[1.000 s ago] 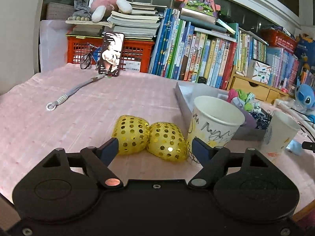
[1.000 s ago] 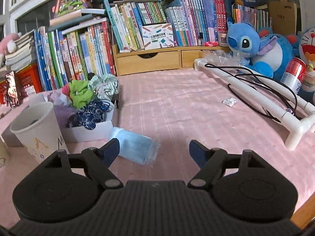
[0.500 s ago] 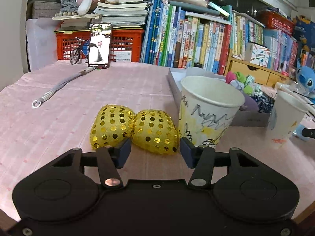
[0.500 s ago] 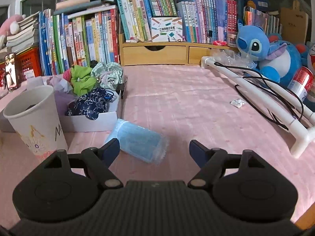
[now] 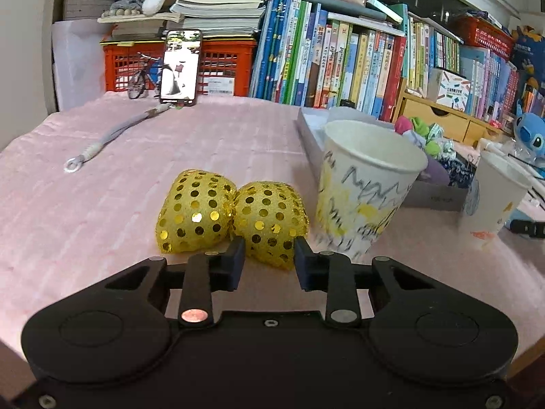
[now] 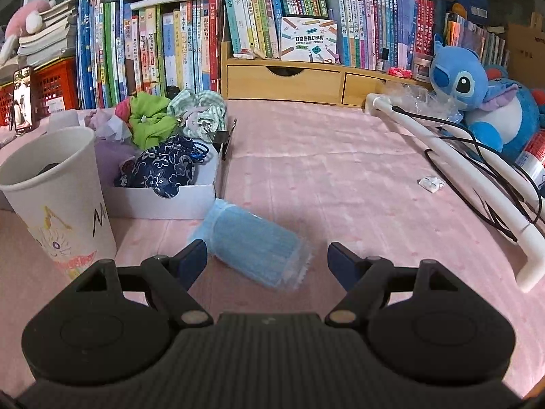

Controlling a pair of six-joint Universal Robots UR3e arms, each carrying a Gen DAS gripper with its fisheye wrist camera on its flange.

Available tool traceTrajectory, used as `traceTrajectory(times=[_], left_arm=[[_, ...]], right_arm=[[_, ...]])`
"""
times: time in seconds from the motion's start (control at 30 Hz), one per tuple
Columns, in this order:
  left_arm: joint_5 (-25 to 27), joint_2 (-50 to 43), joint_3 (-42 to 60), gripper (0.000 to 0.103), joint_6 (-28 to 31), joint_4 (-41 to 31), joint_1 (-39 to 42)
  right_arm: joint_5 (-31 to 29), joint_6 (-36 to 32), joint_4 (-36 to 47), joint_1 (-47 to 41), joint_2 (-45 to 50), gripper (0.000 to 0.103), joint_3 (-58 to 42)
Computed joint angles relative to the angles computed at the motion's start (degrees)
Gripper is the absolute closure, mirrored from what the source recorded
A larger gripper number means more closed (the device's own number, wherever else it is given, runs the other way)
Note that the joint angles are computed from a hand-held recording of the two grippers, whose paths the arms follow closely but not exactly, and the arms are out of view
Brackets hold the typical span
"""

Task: Organize soft objects
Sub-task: 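Close the left tool on the yellow mesh balls while the right tool grips the blue mask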

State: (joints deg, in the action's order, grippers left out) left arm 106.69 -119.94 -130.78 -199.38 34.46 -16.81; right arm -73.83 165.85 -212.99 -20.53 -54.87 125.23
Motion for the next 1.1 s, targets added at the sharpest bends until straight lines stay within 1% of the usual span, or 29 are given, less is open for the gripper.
traceTrajectory(times=[0.1,0.13,0.17,0.23,0.3,0.4,0.43,0.47,0.57,0.7,0.77,0.87,1.1], left_arm=[[1.0,2.5,-3.5,0.073,-0.1,0.5,0.3],[1.3,3.2,-4.2,0.07,-0.4,0.4,0.4],[1.7,3.5,-4.5,0.063,-0.7,0.4,0.3],[2.5,3.2,-4.2,0.056,-0.9,1.0,0.1],[2.8,2.4,-2.9,0.054,-1.0,0.6,-0.2],[2.8,0.4,-0.5,0.046,-1.5,0.5,-0.7],[3.3,-0.4,0.4,0.043,-1.7,0.3,-1.0],[4.4,-1.4,1.8,0.043,-2.0,-0.3,-1.5],[7.0,-3.7,5.1,0.043,-2.9,-2.4,-2.7],[8.0,-5.2,7.0,0.046,-3.9,-3.1,-2.8],[8.8,-5.9,7.5,0.054,-3.7,-2.5,-3.0],[8.8,-6.4,7.6,0.059,-2.9,-1.6,-2.9],[9.1,-6.1,7.5,0.063,-2.4,-1.0,-3.1]], right_arm=[[0.2,-0.2,0.0,-0.1,0.0,0.017,0.2],[0.2,-0.2,0.2,0.0,0.0,0.017,0.1],[0.1,-0.2,0.4,0.0,0.0,0.017,-0.1],[-0.1,-0.2,0.7,0.3,0.3,0.017,-0.6],[-0.3,-0.2,1.1,0.6,0.4,0.017,-1.0],[-0.8,-0.3,2.1,1.0,0.7,0.017,-2.0],[-1.1,-0.3,2.7,1.3,0.8,0.017,-2.5],[-1.5,-0.3,3.6,1.6,0.9,0.017,-3.2],[-1.6,-0.2,5.1,2.0,1.2,0.017,-4.4],[-2.2,-0.3,6.0,2.5,1.3,0.015,-5.6],[-2.2,-0.2,6.2,2.6,1.4,0.015,-5.9],[-2.1,0.1,6.5,2.6,1.8,0.014,-6.7],[-0.7,2.6,6.6,2.1,2.1,0.01,-8.3]])
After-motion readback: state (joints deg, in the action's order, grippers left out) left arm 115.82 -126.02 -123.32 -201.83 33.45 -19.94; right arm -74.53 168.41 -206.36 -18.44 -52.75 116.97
